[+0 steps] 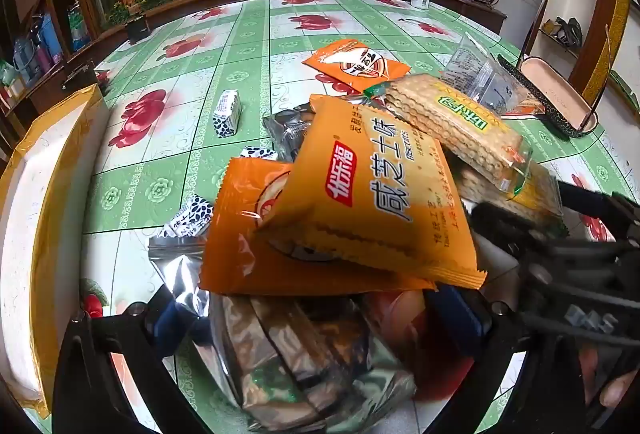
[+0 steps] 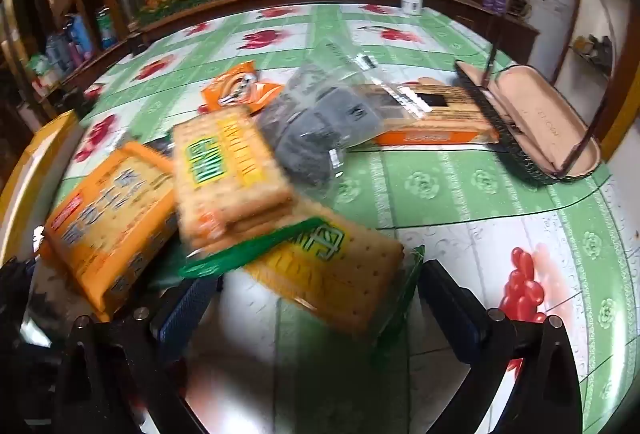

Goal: Organize snacks
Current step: 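Grasp the silver foil packet with the left tool while the right tool grasps a WEIDAN cracker pack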

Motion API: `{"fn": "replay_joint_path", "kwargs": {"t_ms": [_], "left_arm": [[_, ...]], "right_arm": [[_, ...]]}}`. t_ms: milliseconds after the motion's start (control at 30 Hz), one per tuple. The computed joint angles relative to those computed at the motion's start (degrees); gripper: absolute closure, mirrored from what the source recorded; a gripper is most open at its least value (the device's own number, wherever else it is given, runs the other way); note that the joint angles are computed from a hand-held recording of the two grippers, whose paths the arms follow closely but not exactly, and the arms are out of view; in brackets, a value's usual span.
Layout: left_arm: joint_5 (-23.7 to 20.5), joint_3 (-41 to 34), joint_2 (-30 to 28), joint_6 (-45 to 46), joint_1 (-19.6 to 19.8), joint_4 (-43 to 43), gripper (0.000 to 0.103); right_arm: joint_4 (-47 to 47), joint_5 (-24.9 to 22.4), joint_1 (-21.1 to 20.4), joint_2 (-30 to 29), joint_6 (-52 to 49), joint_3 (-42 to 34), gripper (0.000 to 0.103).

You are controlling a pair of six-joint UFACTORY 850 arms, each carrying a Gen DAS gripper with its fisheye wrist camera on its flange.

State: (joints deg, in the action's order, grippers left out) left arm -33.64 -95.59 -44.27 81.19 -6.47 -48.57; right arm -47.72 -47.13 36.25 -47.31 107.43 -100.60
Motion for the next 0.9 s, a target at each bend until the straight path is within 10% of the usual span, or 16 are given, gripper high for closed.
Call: {"fn": "replay_joint_path", "kwargs": {"t_ms": [267,800,900], "left_arm": [[-3.4,-3.8,-2.2,-1.8,0.4,4.8,0.0],[-23.7,-7.8,-2.7,3.9,9.4,4.2,0.0],[-24.6,-8.0,-2.6,2.7,9.8,5.2,0.0]], "right_arm": [[-13.0,17.3,1.0,9.1,19.2,13.6,0.006],[0.4,8.0,-0.9,3.5,-12.0,4.5,0.018],[-3.1,7.2,-0.4,2.9,-9.7,4.1,0.042]]}}
